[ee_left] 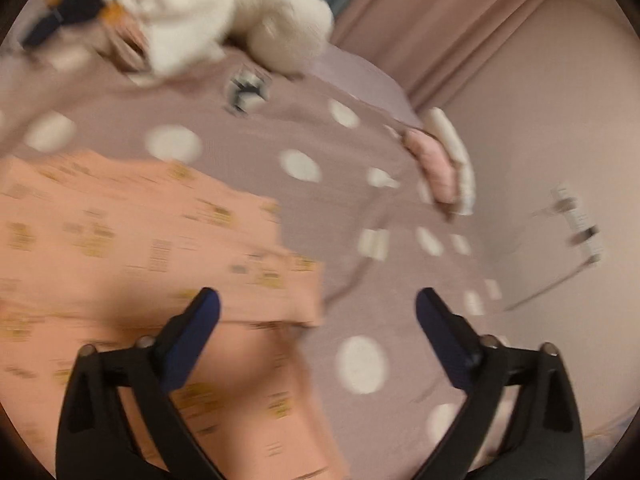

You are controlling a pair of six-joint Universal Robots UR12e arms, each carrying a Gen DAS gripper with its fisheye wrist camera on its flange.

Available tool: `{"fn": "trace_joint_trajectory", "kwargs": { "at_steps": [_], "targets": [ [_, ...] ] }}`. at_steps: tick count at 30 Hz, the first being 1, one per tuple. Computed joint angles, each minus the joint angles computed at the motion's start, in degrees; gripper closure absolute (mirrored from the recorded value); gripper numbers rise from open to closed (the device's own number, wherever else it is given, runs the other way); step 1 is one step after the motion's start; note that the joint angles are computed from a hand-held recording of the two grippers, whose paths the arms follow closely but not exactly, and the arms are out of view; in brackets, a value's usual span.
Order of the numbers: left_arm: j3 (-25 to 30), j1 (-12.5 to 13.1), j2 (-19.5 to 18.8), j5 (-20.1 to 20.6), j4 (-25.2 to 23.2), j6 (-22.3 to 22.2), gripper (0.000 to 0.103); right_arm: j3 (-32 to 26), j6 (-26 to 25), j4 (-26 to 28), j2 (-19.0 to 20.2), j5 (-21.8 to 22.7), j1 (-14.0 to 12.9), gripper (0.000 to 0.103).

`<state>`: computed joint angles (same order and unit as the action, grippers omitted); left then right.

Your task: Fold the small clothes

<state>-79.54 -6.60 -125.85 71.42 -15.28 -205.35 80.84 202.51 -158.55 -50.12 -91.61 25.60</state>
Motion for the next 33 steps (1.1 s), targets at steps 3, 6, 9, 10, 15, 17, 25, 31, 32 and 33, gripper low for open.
{"fn": "trace_joint_trajectory", "kwargs": {
  "at_steps": [3,6,9,10,15,17,25,31,32,33],
  "targets": [
    [-5.8,0.5,4.0,3.9,2.3,2.4,0.001,-0.4,-0.2,-0.3,-0.1,0.1,0.6,0.003],
    [-12.3,0.8,8.2,9.9,3.5,2.7,0.000,-0.5,-1.2,-1.6,-0.4,1.0,1.1,0.003],
    [-19.1,0.9,12.0,15.6,4.9,2.5,0.000,-1.2,-2.2,-1.2,-0.4,-0.3,2.2,0.002],
    [-20.8,0.9,13.0,17.6,5.0,2.1,0.000,-1.6,-2.7,-0.7,-0.2,-0.2,2.5,0.003],
    [-29.5,1.1,16.9,25.9,8.1,-2.2,0.000,-3.3,-5.5,1.2,0.5,0.5,3.5,0.003],
    [-31.7,1.5,17.8,27.1,7.7,-1.8,0.000,-4.1,-6.0,2.4,0.9,-1.0,3.9,0.003],
    [-38.4,3.0,21.5,27.3,10.6,-4.7,0.000,-7.0,-3.9,7.9,3.0,-3.8,3.9,0.003],
    [-41.3,3.2,23.3,23.3,13.0,-6.6,0.000,-4.4,1.2,6.9,1.9,1.4,2.9,0.003],
    [-41.4,2.8,23.6,23.6,12.9,-6.6,0.000,-3.8,1.1,6.2,1.6,0.7,3.1,0.003],
    [-41.6,1.9,24.0,24.8,12.7,-6.0,0.000,-3.4,1.2,5.7,1.4,-0.7,3.3,0.003]
  ]
}}
